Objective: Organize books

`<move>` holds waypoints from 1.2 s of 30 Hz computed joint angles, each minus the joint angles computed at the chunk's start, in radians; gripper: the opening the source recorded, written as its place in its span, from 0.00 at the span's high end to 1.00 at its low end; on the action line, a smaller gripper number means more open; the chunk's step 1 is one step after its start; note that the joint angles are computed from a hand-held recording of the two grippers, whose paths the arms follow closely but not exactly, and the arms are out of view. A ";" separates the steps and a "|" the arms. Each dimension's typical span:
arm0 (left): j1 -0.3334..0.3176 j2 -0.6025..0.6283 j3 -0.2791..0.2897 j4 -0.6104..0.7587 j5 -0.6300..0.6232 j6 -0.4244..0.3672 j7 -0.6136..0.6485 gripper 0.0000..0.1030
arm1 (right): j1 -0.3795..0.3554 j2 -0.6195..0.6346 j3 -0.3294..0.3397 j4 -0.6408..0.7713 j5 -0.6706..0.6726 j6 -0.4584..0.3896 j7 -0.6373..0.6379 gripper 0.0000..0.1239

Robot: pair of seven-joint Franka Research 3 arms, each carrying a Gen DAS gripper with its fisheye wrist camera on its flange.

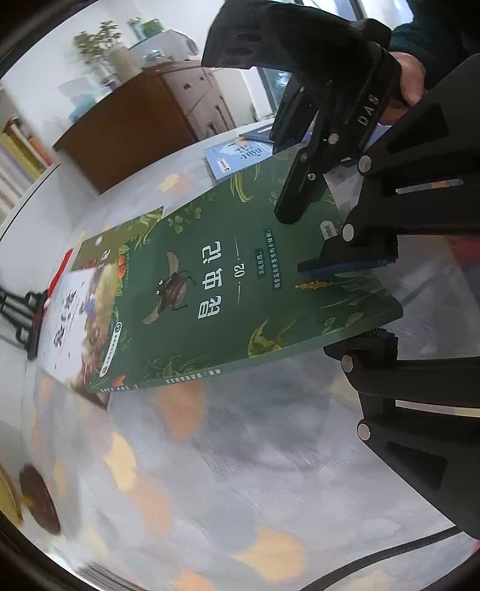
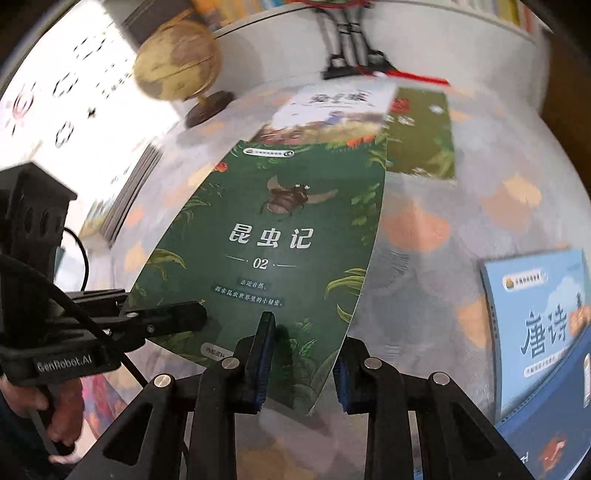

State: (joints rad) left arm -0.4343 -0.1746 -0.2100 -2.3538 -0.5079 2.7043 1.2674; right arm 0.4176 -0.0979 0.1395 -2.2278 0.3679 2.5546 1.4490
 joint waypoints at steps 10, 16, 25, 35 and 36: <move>-0.006 -0.177 0.077 -0.155 0.059 0.009 0.008 0.81 | 0.072 0.036 0.059 0.059 -0.110 0.015 0.045 0.78; -0.022 -0.266 0.153 -0.214 0.032 0.008 0.075 0.81 | 0.110 0.068 0.076 0.101 -0.149 0.038 0.130 0.78; -0.019 -0.367 0.259 -0.251 -0.011 0.002 0.213 0.81 | 0.157 0.124 0.087 0.223 -0.258 0.054 0.276 0.77; 0.087 -0.527 0.307 -0.310 0.066 -0.008 0.253 0.81 | 0.250 0.271 0.087 0.458 -0.418 0.042 0.386 0.76; 0.107 -0.546 0.315 -0.319 0.083 -0.010 0.252 0.81 | 0.260 0.293 0.086 0.487 -0.418 0.043 0.382 0.76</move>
